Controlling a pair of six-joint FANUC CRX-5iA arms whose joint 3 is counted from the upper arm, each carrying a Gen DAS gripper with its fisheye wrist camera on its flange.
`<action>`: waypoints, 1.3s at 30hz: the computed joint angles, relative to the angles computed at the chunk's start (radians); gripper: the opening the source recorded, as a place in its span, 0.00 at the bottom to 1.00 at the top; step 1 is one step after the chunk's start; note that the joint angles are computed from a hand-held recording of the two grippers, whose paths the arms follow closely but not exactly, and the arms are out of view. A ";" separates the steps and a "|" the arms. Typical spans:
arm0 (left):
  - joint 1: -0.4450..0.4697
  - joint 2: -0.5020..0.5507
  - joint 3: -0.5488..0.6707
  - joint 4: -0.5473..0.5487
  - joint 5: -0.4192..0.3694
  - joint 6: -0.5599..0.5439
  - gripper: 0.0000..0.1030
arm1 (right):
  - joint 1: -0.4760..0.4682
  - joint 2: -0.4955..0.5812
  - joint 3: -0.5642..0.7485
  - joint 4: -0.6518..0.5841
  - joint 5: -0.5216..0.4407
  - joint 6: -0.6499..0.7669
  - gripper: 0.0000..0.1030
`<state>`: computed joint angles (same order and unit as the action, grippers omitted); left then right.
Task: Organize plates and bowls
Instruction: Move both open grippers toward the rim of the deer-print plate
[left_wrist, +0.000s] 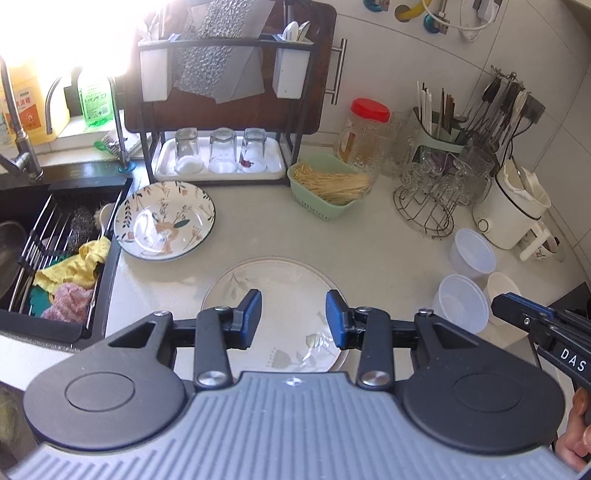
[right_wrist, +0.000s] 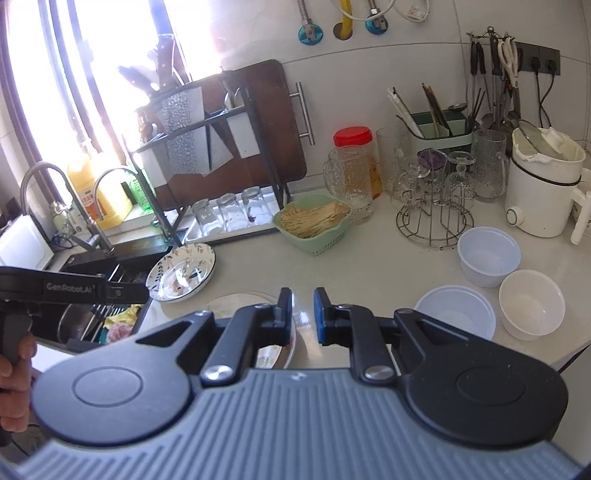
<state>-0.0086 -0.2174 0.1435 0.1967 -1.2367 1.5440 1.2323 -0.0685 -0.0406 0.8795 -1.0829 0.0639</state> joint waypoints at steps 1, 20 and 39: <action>0.001 -0.003 -0.001 -0.006 -0.007 0.007 0.42 | -0.002 0.001 0.000 -0.008 0.008 0.009 0.15; 0.117 -0.007 0.018 -0.071 -0.090 0.110 0.42 | -0.075 0.092 0.132 -0.215 0.168 0.296 0.16; 0.252 0.181 0.090 0.009 -0.050 -0.088 0.50 | -0.143 0.343 0.426 -0.323 0.149 0.442 0.16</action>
